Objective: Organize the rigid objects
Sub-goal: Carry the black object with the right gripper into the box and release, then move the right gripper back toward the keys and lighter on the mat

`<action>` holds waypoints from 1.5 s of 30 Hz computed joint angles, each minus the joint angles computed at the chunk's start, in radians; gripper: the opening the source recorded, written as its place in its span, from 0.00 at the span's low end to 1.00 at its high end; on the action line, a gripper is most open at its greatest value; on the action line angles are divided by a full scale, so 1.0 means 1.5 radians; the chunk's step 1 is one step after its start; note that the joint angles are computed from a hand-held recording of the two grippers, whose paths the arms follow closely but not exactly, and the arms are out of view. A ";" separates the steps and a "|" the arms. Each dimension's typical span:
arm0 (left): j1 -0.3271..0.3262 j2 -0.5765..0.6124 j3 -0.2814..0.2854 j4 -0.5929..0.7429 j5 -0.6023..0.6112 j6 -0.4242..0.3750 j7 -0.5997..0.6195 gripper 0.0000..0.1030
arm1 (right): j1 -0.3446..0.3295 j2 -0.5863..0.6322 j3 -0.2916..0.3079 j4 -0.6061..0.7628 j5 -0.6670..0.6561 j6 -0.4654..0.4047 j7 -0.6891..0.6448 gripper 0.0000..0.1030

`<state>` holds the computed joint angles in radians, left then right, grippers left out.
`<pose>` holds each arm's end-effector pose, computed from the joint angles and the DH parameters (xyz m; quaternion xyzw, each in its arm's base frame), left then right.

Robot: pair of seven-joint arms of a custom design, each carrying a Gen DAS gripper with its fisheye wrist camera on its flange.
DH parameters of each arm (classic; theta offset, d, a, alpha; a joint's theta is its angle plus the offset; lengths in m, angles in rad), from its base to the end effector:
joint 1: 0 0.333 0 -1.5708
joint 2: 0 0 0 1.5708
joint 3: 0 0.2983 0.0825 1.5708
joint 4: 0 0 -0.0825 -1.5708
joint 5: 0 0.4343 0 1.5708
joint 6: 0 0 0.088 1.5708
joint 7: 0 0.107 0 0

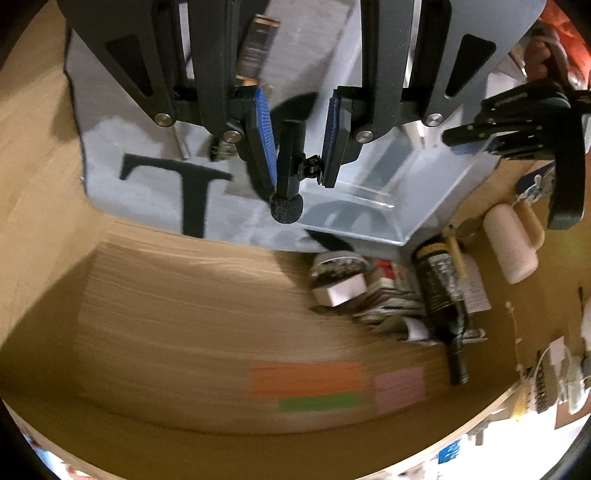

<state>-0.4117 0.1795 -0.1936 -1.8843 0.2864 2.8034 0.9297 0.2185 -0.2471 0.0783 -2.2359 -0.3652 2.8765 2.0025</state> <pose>0.5650 -0.3994 0.4601 -0.5950 0.7139 -0.3437 0.1349 0.5428 0.1899 0.5380 -0.6897 0.5756 -0.2879 0.3317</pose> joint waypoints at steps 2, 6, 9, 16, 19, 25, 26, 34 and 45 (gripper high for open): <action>0.000 0.000 0.000 -0.001 0.000 0.001 0.000 0.17 | 0.016 0.008 -0.006 0.004 0.021 -0.001 -0.025 0.22; -0.001 0.000 0.001 0.001 0.002 0.000 -0.002 0.17 | 0.043 0.026 -0.015 0.012 0.067 -0.010 -0.082 0.22; -0.001 0.001 0.001 0.001 0.002 0.000 -0.002 0.17 | 0.057 0.039 -0.019 0.020 0.106 -0.023 -0.124 0.22; -0.001 0.001 0.001 0.001 0.003 -0.001 -0.004 0.17 | 0.070 0.070 -0.014 0.044 0.158 -0.057 -0.190 0.22; -0.001 0.001 0.001 0.001 0.003 -0.001 -0.005 0.17 | 0.071 0.083 -0.010 0.058 0.168 -0.076 -0.209 0.22; -0.001 0.000 0.001 0.000 0.003 -0.001 -0.004 0.17 | 0.073 0.101 -0.004 0.078 0.188 -0.117 -0.240 0.22; -0.001 0.000 0.001 -0.001 0.003 0.000 -0.004 0.17 | 0.074 0.104 -0.004 0.082 0.195 -0.124 -0.247 0.22; -0.001 0.000 0.000 0.000 0.003 -0.001 -0.004 0.17 | 0.070 0.109 0.001 0.094 0.190 -0.155 -0.246 0.22; -0.001 0.000 0.000 0.000 0.003 -0.001 -0.004 0.17 | 0.063 0.082 0.001 0.067 0.155 -0.105 -0.213 0.55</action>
<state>-0.4125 0.1792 -0.1934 -1.8839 0.2915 2.8021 0.9230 0.3124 -0.1246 0.0804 -2.1360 -0.1329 2.7189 1.6832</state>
